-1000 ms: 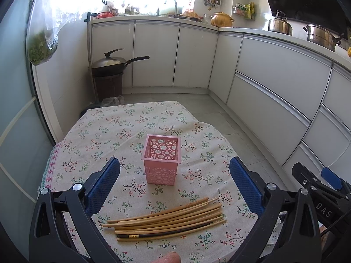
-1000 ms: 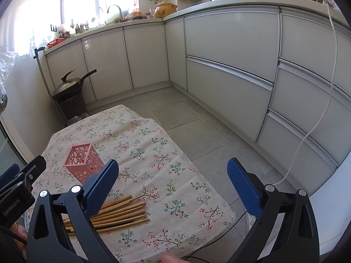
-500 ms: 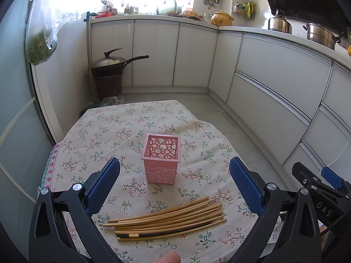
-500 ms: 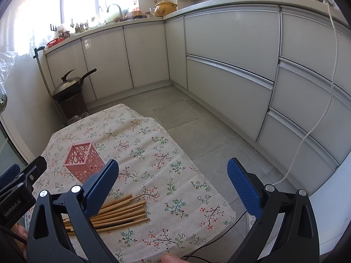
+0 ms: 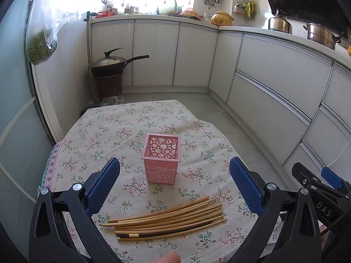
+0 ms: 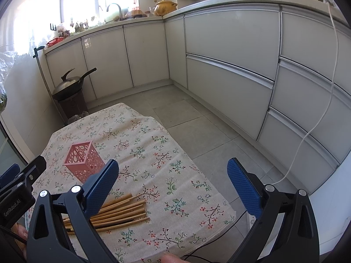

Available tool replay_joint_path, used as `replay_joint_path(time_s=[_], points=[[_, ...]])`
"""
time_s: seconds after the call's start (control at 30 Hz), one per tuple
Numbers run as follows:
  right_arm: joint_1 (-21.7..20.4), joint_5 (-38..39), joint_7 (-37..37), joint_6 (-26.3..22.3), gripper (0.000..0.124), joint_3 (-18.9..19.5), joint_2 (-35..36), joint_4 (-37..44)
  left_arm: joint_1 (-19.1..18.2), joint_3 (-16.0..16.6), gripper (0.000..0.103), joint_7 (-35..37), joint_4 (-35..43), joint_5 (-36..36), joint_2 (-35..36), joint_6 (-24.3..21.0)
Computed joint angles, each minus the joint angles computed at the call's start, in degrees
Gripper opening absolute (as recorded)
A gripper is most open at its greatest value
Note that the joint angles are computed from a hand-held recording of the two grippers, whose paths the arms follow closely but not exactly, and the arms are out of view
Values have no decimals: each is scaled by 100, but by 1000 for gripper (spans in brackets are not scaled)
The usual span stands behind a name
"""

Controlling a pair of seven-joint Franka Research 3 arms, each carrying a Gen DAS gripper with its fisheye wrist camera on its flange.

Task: Organize utensils
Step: 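Lower the left tool onto the chopstick bundle and close on one chopstick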

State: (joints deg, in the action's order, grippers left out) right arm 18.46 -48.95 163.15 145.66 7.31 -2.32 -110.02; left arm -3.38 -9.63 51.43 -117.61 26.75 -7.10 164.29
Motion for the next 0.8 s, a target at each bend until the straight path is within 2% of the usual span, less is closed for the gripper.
replay_joint_path(time_s=[0.13, 0.2, 0.23, 0.37, 0.47, 0.53, 0.6, 0.7, 0.8], points=[[2, 145, -148, -27, 96, -14, 25, 31, -37, 10, 96, 108, 79, -89, 56, -128], [10, 332, -293, -71, 96, -28, 69, 66, -157, 98, 96, 554, 164, -623, 148, -333], [16, 514, -423, -91, 96, -41, 95, 81, -256, 174, 96, 997, 234, -1175, 222, -503], [20, 1342, -917, -126, 96, -120, 188, 118, -368, 274, 96, 2594, 711, -3130, 597, -1509], [-40, 1980, -1097, 111, 96, -204, 150, -18, -261, 182, 96, 3391, 1071, -3942, 882, -2310], [-118, 2628, -1257, 391, 96, -269, 91, -188, -198, 101, 96, 3801, 1291, -4208, 1048, -2752], [-184, 3623, -1667, 685, 96, -329, 33, -376, -173, 12, 96, 4155, 1452, -4289, 1171, -3075], [-183, 6334, -3122, 1154, 96, -465, -16, -696, -212, -108, 96, 4570, 1782, -4118, 1392, -3433], [-178, 8477, -4367, 1130, 96, -525, 29, -719, -275, -204, 96, 4776, 2383, -3890, 1845, -3789]])
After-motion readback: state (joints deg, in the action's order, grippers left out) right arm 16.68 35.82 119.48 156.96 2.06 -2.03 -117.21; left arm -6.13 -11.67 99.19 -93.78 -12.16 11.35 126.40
